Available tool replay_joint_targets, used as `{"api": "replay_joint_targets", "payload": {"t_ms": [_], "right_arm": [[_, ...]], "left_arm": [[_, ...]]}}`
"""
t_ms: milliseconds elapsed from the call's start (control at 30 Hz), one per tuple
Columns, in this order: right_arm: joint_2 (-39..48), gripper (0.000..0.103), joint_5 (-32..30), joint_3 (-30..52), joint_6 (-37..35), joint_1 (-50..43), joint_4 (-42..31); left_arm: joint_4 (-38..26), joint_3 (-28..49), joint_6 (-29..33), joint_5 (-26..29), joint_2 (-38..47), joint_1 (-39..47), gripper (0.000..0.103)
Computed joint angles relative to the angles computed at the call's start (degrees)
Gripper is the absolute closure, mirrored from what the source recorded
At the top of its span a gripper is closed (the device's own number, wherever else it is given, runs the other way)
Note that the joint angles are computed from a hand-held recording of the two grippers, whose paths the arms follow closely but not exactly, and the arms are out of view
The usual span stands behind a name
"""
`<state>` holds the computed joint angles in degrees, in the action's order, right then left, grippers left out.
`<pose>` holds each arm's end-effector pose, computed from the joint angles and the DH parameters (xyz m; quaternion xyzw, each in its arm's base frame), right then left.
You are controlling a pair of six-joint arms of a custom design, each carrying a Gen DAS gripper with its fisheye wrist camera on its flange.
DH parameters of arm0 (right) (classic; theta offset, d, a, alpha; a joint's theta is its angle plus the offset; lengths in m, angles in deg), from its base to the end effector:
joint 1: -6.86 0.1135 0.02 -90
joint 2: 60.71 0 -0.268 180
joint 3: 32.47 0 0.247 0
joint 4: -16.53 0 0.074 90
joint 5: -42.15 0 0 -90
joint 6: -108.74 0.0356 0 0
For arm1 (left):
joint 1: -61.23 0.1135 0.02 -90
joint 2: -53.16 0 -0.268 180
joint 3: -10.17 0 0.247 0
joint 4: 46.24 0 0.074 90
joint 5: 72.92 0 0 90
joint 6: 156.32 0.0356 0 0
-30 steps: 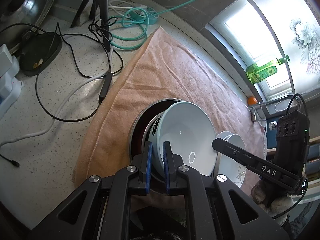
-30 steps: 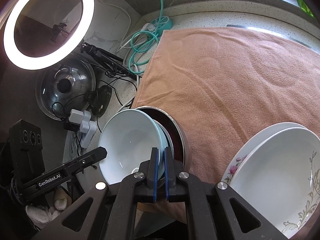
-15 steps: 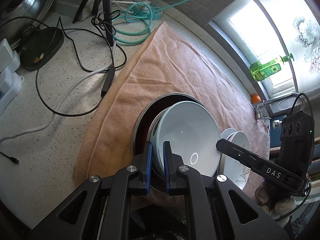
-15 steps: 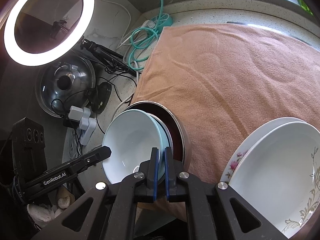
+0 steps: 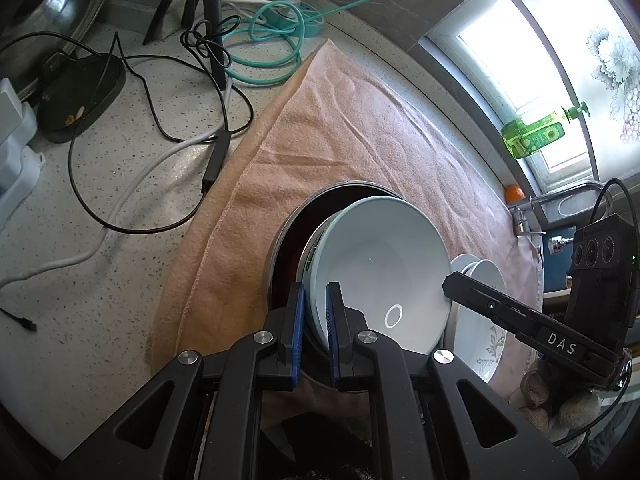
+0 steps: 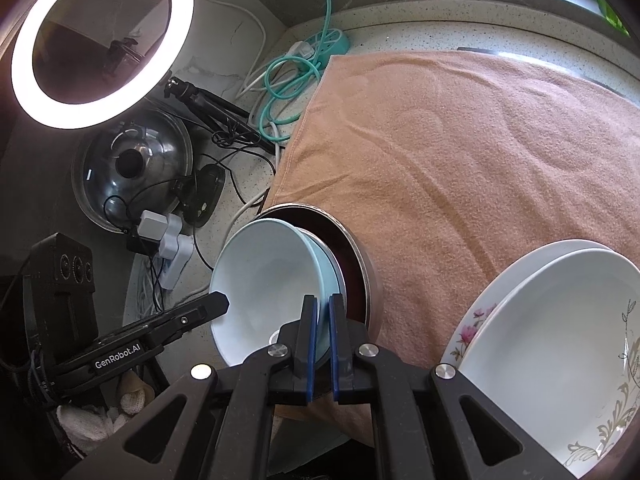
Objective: Organize plates and bowls
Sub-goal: 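Lower the white ceramic bowl into the red-bottomed stainless bowl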
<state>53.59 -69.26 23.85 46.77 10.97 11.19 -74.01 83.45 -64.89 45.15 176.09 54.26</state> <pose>0.3076 0.0351 0.0526 0.1562 0.9442 0.2364 0.1678 0.3440 -0.0589 0.0473 0.0971 0.9598 -0.2459 0.0945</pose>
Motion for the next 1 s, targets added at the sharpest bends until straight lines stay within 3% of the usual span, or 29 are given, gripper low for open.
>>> {"api": "replay_joint_targets", "payload": {"t_ms": [500, 867, 1000], "right_arm": [[0.1, 0.095, -0.8, 0.3, -0.4, -0.3, -0.5], [-4.4, 0.095, 0.0, -4.2, 0.4, -1.9, 2.6], [-6.5, 0.083, 2.1, -6.4, 0.0, -2.0, 4.1]], "left_arm": [[-2.5, 1.2, 1.8, 1.5, -0.2, 0.8, 0.090], [0.8, -2.1, 1.6, 2.0, -5.2, 2.6, 0.090], [4.9, -4.3, -0.3, 1.4, -6.5, 3.6, 0.090]]}}
